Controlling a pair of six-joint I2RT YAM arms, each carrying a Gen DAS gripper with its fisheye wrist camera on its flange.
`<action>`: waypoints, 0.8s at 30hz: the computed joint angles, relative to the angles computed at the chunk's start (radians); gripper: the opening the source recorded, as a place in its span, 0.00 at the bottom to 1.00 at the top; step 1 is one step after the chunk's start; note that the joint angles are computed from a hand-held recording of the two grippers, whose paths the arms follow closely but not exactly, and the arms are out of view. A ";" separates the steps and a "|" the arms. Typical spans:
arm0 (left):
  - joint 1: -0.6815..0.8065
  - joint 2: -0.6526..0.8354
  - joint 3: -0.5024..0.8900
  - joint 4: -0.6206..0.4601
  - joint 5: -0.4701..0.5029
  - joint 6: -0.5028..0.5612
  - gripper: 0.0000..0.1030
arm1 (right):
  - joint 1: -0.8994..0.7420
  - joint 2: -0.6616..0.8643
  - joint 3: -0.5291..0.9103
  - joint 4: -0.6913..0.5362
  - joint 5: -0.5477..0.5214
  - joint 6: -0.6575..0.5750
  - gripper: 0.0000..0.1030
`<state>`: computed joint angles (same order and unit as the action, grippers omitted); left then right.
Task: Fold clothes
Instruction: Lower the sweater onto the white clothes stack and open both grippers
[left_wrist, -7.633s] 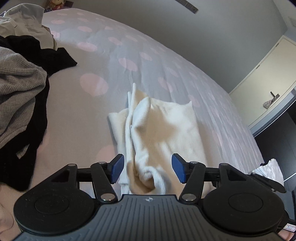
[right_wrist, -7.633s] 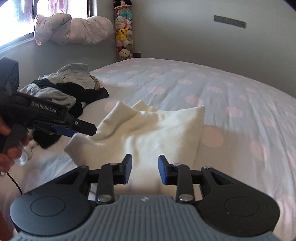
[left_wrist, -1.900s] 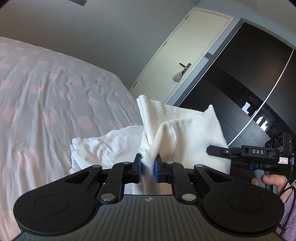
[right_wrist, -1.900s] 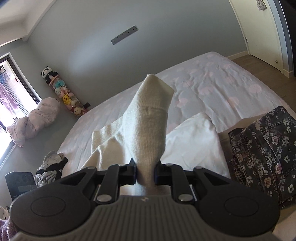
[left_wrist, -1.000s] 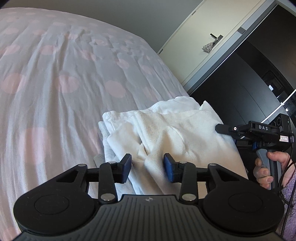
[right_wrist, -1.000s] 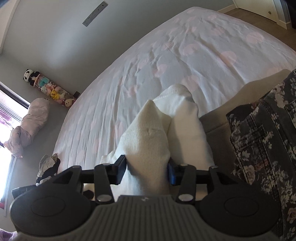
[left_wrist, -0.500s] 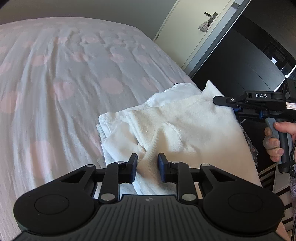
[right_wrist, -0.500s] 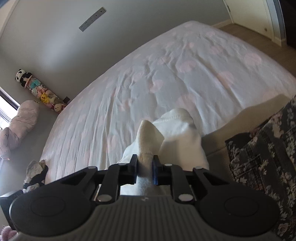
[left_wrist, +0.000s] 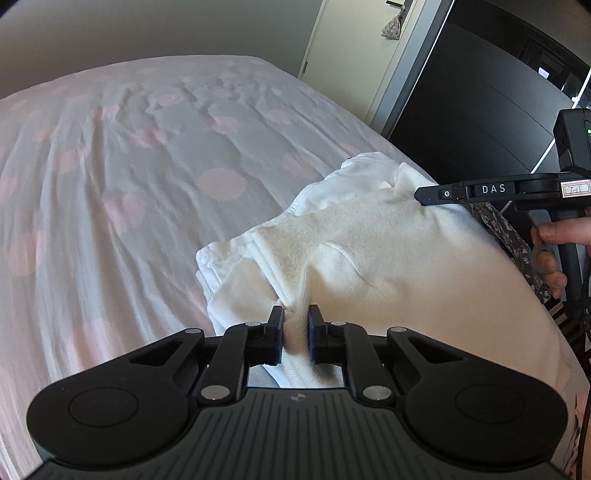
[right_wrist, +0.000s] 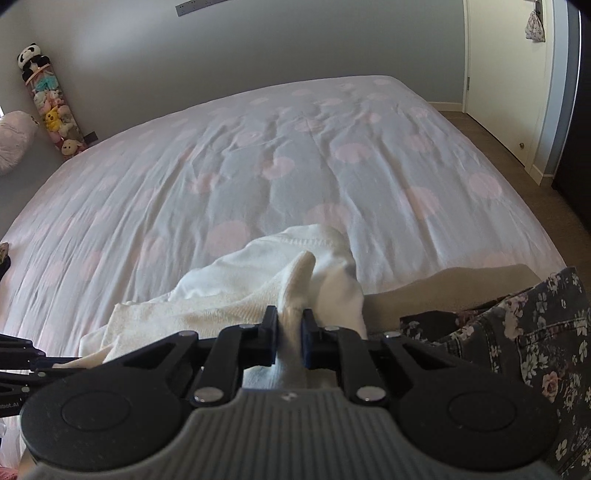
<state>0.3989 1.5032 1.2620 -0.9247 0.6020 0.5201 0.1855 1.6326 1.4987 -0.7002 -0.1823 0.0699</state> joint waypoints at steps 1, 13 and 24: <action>-0.002 0.001 0.002 -0.002 -0.004 -0.002 0.10 | 0.003 0.000 -0.001 -0.003 0.007 0.003 0.14; 0.110 -0.118 0.034 -0.155 0.073 0.081 0.18 | -0.015 -0.261 -0.091 -0.065 0.029 0.017 0.28; 0.216 -0.303 -0.010 -0.500 0.199 0.393 0.22 | -0.054 -0.805 -0.472 -0.212 -0.024 0.111 0.37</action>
<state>0.6149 1.2002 1.2520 -1.4250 0.8008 0.9130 0.1318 0.8271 1.0266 -0.9120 -0.2065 0.1808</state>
